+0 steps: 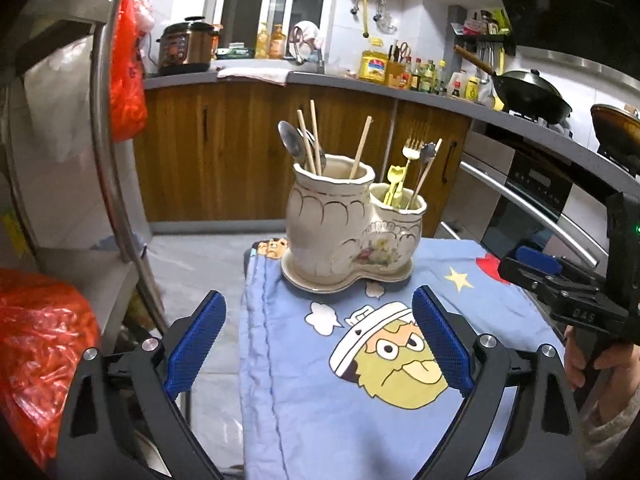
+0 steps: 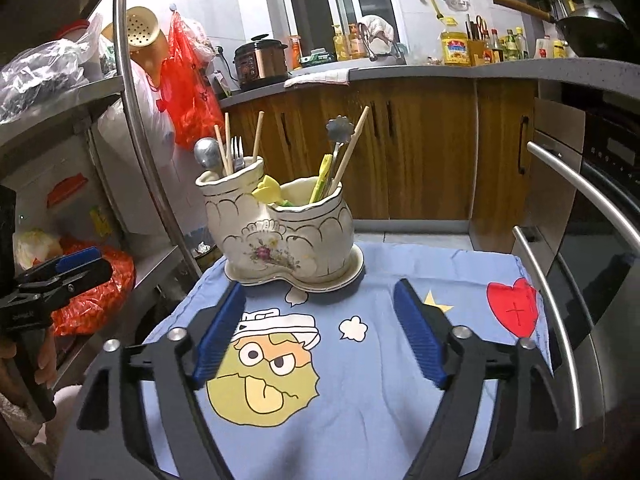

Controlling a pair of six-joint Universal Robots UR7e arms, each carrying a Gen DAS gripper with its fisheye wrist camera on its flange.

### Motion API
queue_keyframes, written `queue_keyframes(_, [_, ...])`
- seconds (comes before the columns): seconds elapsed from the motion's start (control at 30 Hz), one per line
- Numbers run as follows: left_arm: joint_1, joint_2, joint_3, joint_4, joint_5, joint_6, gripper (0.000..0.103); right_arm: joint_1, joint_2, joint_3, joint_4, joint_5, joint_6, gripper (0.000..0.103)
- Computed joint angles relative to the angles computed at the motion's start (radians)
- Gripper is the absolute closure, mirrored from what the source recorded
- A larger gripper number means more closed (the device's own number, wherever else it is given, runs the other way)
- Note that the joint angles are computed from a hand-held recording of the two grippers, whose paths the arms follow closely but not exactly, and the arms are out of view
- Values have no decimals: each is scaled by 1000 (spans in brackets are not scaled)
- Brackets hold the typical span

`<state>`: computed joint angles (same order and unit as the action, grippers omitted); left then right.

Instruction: Organize utensils

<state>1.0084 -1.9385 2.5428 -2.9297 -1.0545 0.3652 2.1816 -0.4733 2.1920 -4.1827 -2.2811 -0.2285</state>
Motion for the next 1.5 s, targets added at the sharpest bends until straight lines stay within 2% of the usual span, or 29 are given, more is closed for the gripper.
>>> queue_keyframes(0.17, [-56, -5, 26, -29, 95, -11, 7, 20, 12, -9, -15, -24, -14, 13])
queue_keyframes(0.27, [-74, -6, 36, -44, 123, -20, 6, 28, 19, -14, -29, -35, -28, 7])
queue_keyframes(0.47, [-126, 31, 72, -153, 235, 26, 5, 34, 30, -20, -57, -50, -47, 6])
queue_keyframes(0.6, [-120, 27, 68, -151, 216, 20, 5, 30, 29, -19, -55, -45, -46, 6])
queue_keyframes(1.5, [-124, 54, 60, -138, 221, 7, 5, 18, 29, -22, -45, -40, -48, 6])
